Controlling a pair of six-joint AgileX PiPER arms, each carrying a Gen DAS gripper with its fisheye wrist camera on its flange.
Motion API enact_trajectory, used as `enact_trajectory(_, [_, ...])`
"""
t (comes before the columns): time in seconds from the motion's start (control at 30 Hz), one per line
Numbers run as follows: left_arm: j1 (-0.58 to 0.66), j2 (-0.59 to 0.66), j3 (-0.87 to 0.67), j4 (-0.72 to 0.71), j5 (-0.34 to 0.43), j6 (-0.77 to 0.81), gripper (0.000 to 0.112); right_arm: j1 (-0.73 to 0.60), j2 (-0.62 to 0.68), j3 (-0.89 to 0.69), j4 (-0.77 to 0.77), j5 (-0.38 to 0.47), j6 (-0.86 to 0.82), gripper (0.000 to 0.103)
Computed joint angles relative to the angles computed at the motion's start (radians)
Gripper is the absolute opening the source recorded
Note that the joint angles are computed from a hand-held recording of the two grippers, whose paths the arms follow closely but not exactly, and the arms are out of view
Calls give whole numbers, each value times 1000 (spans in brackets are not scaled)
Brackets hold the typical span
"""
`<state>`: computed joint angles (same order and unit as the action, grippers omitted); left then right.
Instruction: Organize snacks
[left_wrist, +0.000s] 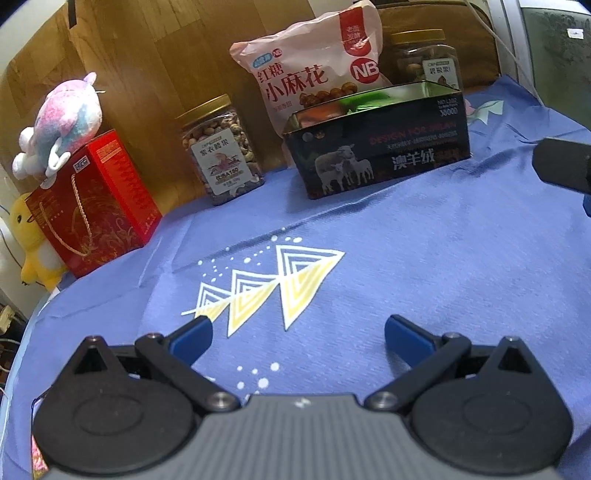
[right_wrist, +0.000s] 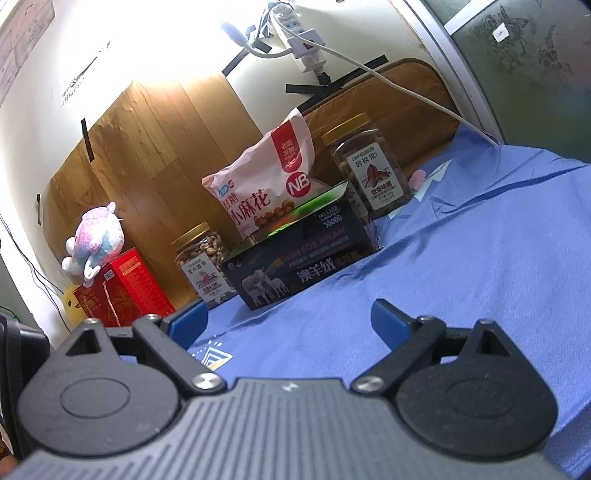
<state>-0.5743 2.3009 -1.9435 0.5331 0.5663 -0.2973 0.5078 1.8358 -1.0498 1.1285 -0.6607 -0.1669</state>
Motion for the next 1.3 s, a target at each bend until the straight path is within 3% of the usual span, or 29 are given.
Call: enact_trajectory(1.3, [20, -42, 97, 191, -51, -173, 103, 2, 2, -17, -13, 13, -29, 97])
